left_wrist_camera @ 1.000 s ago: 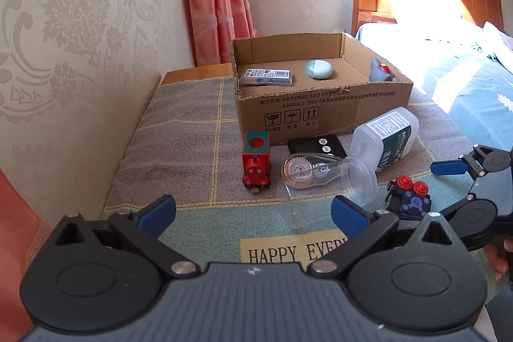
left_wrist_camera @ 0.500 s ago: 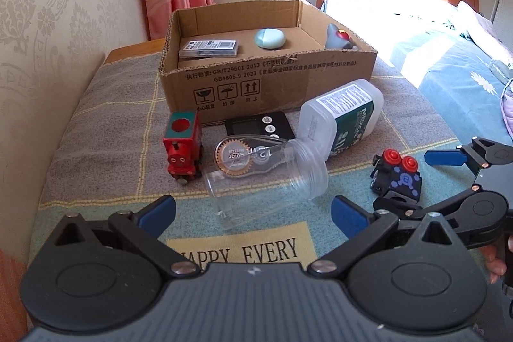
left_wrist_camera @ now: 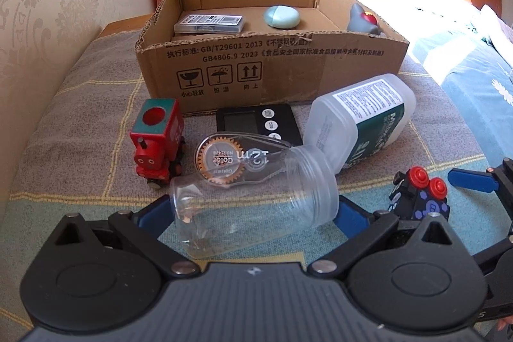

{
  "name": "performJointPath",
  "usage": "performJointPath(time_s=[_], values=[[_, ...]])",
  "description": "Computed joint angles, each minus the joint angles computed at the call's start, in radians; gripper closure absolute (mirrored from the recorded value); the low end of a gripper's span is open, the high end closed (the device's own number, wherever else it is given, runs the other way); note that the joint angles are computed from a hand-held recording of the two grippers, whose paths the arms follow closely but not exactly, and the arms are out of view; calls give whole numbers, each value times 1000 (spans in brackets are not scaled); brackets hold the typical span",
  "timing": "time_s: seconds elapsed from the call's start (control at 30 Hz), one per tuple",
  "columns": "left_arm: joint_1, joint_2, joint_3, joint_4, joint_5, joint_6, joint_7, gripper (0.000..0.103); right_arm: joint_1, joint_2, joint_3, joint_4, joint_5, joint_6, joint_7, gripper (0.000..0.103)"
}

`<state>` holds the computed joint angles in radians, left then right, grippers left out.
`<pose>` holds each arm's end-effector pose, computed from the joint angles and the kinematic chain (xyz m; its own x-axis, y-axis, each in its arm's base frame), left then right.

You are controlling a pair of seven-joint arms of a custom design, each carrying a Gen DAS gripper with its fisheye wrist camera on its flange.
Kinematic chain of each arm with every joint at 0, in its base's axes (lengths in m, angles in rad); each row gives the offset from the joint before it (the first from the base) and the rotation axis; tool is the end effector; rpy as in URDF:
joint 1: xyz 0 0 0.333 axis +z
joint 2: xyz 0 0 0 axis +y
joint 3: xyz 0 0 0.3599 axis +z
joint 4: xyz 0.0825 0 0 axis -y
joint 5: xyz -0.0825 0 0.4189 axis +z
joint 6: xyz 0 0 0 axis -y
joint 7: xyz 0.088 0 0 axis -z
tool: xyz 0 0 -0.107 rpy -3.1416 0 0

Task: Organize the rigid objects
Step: 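Close the right tool on the fidget cube while the left tool grasps the clear plastic jar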

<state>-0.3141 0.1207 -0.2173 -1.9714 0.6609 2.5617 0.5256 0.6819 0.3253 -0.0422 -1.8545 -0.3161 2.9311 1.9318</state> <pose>0.5621 -0.3353 0.4870 0.0432 -0.9989 0.0156 -0.7977 -0.0439 -0.6015 0.5634 0.4480 0.4549 0.5309 -0.8471 0.0249 -0.6021 -0.3977 -0.6923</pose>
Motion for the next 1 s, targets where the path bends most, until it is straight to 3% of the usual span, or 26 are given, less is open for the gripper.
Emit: performJointPath(time_s=[0.23,0.47,0.73,0.9,1.0], values=[[17,-56,4,-79,38,-2,-21,1,-1,-1,-1,-18,3,44,-18,0],[24,-54,1,-100,173,43,-96,1,-121,-2,152,-39,191,83,-301,0],[13,-30,4,-75,262,37,-150,1,-203,23,262,-13,389,80,-571,0],[9,-23,10,-72,291,41,-231,2,-197,27,257,-8,471,102,-660,19],[11,-24,12,-76,290,50,-255,3,-190,24,249,-15,509,119,-689,25]])
